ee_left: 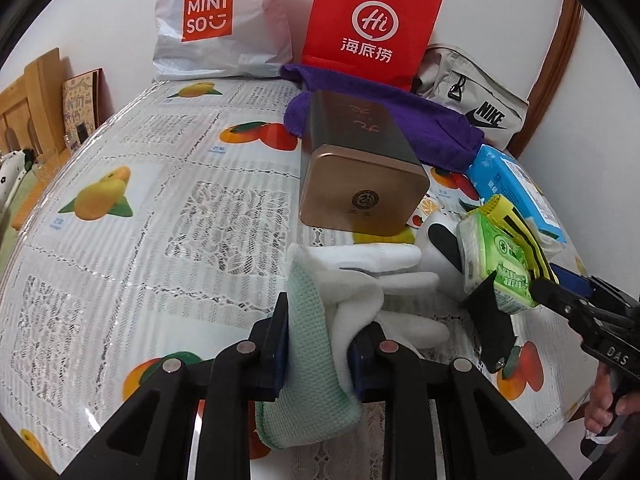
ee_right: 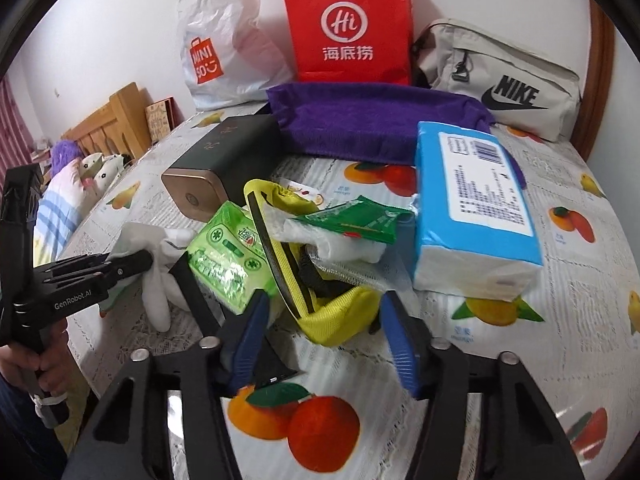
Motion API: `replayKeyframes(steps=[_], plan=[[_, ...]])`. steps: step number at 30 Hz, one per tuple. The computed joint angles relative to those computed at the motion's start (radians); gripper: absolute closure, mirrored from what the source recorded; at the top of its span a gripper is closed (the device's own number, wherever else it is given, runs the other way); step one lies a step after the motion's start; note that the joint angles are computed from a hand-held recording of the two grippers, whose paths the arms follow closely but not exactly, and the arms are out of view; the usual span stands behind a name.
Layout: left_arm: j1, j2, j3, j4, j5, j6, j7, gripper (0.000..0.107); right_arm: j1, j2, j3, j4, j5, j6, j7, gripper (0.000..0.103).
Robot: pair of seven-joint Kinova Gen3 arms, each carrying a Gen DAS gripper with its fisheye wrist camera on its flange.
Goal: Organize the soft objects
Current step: 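Grasp the yellow adidas pouch with the right tool and lift it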
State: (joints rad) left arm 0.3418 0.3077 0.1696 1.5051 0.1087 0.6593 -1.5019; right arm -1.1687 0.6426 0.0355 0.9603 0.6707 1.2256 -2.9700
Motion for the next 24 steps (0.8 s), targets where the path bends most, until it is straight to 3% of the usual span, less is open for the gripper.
replayKeyframes(steps=[5,13,24], plan=[[-0.001,0.005,0.003,-0.001,0.007,-0.003,-0.005,0.084,-0.010,0.007,0.006,-0.001,0.027,-0.005,0.016,0.076],[0.006,-0.002,-0.005,-0.002,0.000,0.002,0.012,0.084,-0.057,-0.056,0.000,0.064,0.071,-0.006,-0.047,0.081],[0.055,-0.016,-0.029,-0.013,-0.090,0.027,0.130,0.084,-0.087,-0.167,-0.071,0.213,0.133,0.052,-0.245,0.083]])
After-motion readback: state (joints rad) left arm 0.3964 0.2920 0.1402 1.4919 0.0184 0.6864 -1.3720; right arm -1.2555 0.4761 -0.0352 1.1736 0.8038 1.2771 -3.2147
